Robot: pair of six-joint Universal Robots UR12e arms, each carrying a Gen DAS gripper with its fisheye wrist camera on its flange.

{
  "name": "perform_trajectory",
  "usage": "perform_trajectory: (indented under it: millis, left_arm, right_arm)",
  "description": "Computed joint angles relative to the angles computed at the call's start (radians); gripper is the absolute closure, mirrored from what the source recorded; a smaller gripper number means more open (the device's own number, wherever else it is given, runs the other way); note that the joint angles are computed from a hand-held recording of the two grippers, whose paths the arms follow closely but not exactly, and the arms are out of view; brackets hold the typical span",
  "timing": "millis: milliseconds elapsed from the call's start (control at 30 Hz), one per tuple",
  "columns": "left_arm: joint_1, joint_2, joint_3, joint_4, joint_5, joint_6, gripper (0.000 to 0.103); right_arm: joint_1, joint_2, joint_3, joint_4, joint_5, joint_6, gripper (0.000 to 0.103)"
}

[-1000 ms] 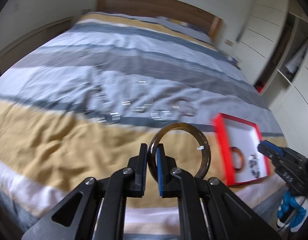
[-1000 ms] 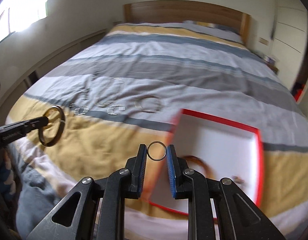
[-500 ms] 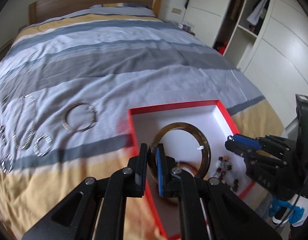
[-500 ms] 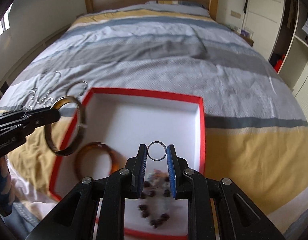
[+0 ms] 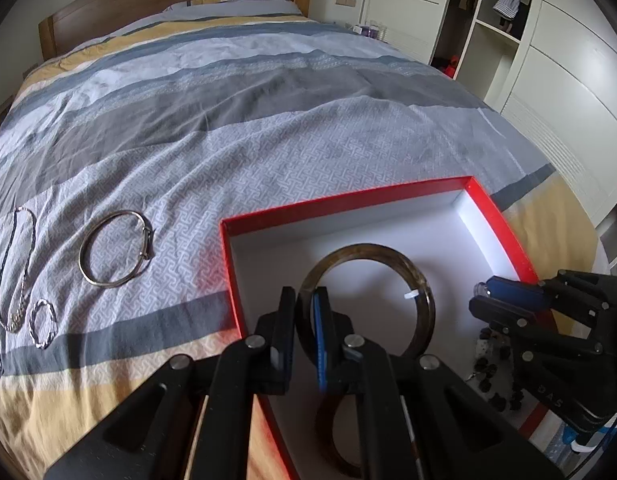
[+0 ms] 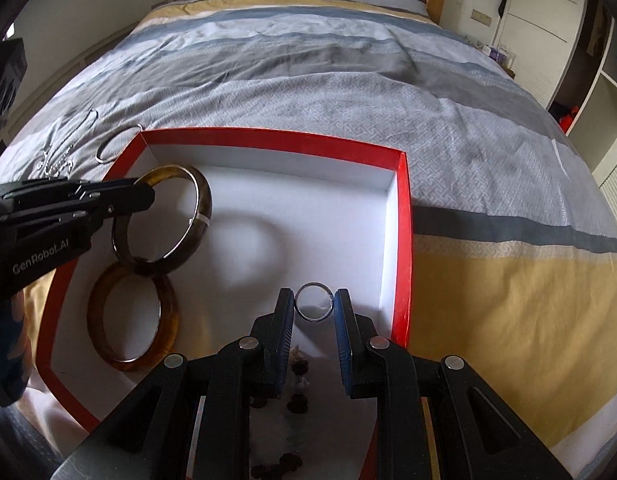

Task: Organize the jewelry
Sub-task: 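Lower the items into the box and open both tools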

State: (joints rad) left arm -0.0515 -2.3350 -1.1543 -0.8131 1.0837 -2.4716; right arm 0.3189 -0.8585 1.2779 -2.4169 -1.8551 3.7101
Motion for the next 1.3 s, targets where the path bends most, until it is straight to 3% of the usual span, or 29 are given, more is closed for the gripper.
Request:
perform_trajectory:
  millis: [500,833,1233,1300]
  left_arm:
    - [-0.007,0.002,-0.027,0.075,0.026,-0.001,0.093]
    - [-0.006,0.007,-0.029,0.073,0.023,0.003,0.091]
    - [0.009,0.063,-0.083,0.111,-0.014,0.013,0.089]
    - [0.014,0.074,-0.092,0.113,-0.018,0.009,0.080]
  right_arm:
    - [0.010,0.013,-0.023,0.031,-0.038,-0.064,0.083]
    - [0.011,0.007,-0.013,0.017,-0.032,-0.054,0.078]
    - [0.021,-0.032,0.031,-0.018,-0.050,-0.012,0.075]
    - [0.024,-0.041,0.040,-0.024,-0.058,0.000,0.074]
